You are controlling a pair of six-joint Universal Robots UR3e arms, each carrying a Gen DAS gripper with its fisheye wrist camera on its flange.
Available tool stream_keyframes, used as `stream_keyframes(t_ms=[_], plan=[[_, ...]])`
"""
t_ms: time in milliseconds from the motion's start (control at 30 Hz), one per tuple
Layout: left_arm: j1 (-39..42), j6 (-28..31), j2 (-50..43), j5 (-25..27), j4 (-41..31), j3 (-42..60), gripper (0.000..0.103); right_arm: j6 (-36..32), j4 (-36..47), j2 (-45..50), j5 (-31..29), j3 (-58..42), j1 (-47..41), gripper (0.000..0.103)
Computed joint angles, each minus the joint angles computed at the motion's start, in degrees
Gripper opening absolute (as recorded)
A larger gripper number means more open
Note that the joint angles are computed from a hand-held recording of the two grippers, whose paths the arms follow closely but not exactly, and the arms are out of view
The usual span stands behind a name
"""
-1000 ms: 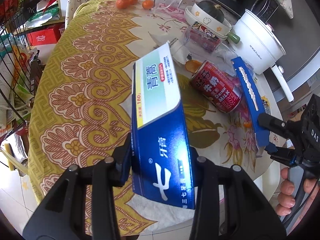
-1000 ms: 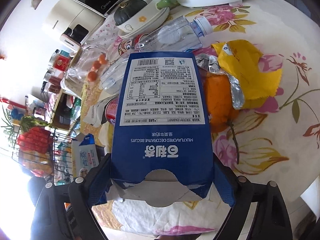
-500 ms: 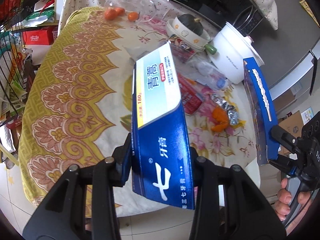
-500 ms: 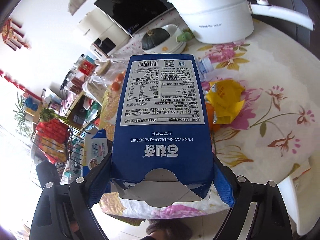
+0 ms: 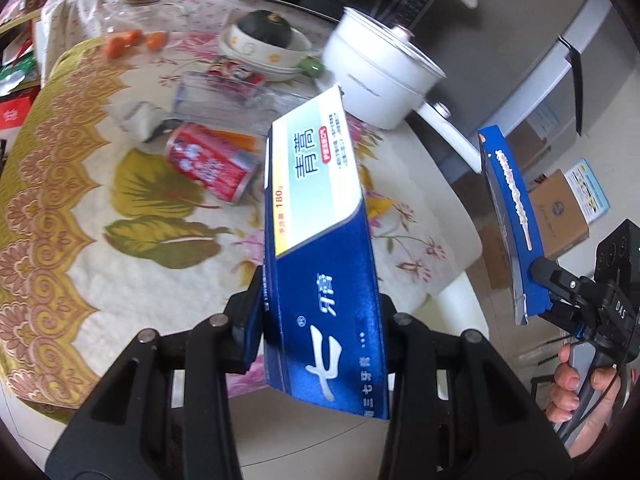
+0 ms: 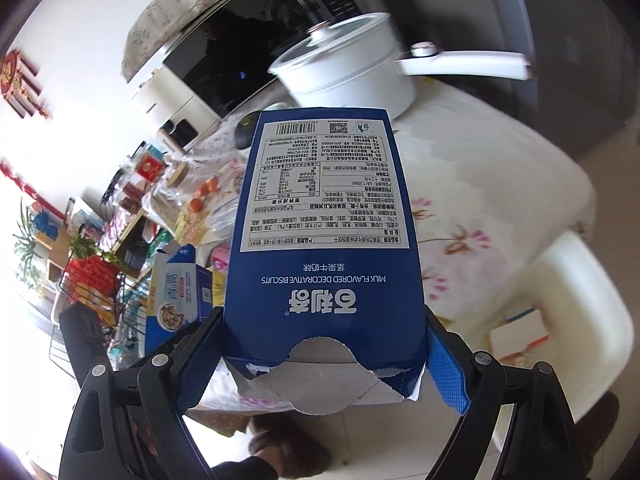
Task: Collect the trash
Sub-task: 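Carry both boxes over the white bin and open both tools to drop them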
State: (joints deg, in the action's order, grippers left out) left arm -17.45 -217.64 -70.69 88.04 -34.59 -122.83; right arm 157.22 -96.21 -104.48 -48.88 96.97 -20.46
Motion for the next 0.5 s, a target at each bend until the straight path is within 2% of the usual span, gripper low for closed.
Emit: stream_keyframes(t_ms=[267,500], plan=[[-9.28,-2.26,-12.73,2.95,2.57,9.37,0.042,-12.66,13.83,-2.97,-1.19,-0.34,-15.09,0.092],[-14.59,-2.54,-22.87,2.77,2.40,18.74,0.042,-19.75,17.58,-4.88,-5.00,0.88,-21.91,0.092]])
